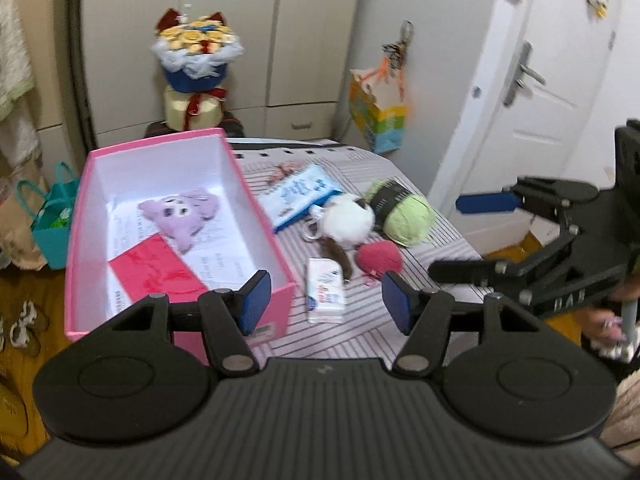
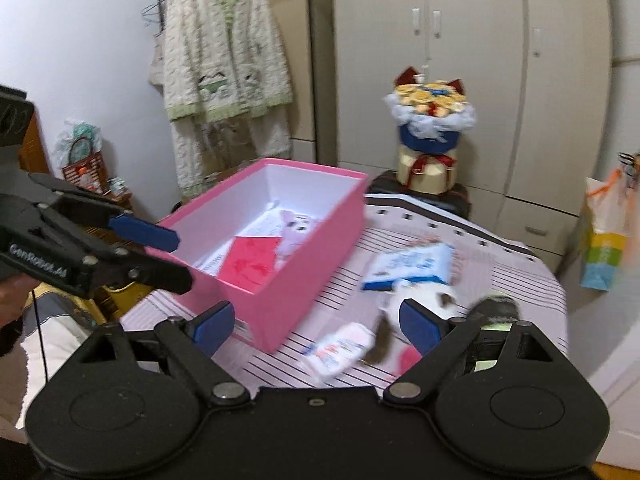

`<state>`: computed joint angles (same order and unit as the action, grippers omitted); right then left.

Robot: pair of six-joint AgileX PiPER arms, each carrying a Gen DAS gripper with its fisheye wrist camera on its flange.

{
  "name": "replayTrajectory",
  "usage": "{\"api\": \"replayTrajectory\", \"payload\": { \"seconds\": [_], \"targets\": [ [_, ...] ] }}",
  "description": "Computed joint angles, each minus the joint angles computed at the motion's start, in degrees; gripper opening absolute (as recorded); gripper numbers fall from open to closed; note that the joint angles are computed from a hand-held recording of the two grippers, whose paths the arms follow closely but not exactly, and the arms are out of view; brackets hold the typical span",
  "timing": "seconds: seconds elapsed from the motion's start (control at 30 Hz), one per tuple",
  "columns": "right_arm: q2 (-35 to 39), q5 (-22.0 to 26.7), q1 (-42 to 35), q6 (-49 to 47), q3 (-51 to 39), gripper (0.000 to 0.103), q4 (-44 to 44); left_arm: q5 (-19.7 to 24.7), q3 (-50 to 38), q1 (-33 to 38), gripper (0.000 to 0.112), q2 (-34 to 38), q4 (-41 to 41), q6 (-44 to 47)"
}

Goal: Organize soft objects
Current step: 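Move the left tool back toward the white wet-wipes pack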

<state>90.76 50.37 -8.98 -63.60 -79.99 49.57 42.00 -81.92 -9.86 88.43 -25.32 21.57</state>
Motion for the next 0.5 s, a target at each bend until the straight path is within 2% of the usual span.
{"api": "replayTrajectory", "payload": {
  "seconds": [0.17, 0.37, 0.5],
  "targets": [
    [2.0, 1.3, -6.2, -5.7, 1.6, 0.092, 4.8, -2.3, -0.5, -6.0, 0.059, 2.7, 4.4, -2.4],
    [6.7, 3.0, -11.6, -17.2, 3.6, 0.092, 12.8, -6.9, 0.0, -11.9, 0.059, 6.5, 10.6, -5.4],
    [9.9, 3.0, -13.1, -24.4, 4.6, 0.092, 17.7, -10.3, -0.2, -15.3, 0.057, 9.5, 18.9, -11.9]
  ]
}}
